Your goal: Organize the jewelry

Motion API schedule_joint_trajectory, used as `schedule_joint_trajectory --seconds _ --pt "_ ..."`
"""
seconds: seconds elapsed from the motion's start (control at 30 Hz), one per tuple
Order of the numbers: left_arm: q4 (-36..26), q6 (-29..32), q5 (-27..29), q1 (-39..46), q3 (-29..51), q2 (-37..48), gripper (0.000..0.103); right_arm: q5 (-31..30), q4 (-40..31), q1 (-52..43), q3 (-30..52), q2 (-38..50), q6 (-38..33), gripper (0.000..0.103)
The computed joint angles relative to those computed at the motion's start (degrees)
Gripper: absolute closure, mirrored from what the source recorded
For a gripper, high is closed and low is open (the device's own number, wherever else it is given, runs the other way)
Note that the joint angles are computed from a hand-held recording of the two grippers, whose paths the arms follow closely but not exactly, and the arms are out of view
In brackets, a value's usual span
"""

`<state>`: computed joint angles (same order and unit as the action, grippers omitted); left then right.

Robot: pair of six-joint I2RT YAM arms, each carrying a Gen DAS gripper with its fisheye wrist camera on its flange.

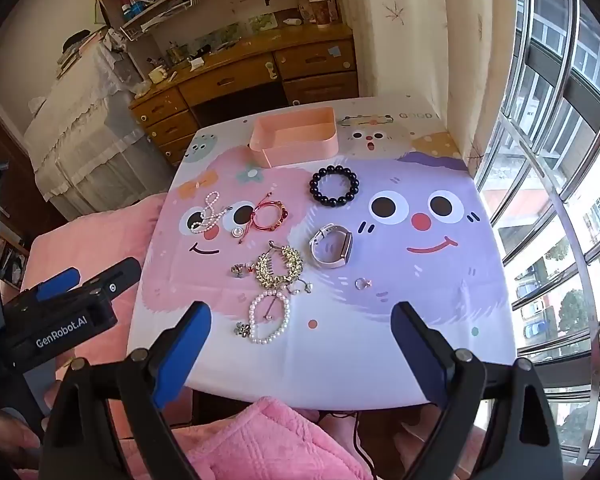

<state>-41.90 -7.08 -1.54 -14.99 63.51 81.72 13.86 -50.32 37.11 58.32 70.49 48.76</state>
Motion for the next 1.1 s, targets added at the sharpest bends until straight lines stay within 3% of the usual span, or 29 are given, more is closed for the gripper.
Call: schedule_joint_trajectory --seconds 0.27,0.67,1.1 --pt "3.0 1.1 -2.4 -0.6 -2.3 -2.1 0.001 -0.4 0.4 0.8 1.7 0.4 -0.5 0.011" --pt "1.1 0.5 -6.7 -2.8 -2.7 -4.0 0.001 0.9 0.4 1.8 1.2 -0.8 0.4 0.011" --pt "0.3 0.5 -6.6 -2.9 -1.5 -3.6 0.001 -0.3 1.9 1.4 0.2 -0.3 -0.1 0.011"
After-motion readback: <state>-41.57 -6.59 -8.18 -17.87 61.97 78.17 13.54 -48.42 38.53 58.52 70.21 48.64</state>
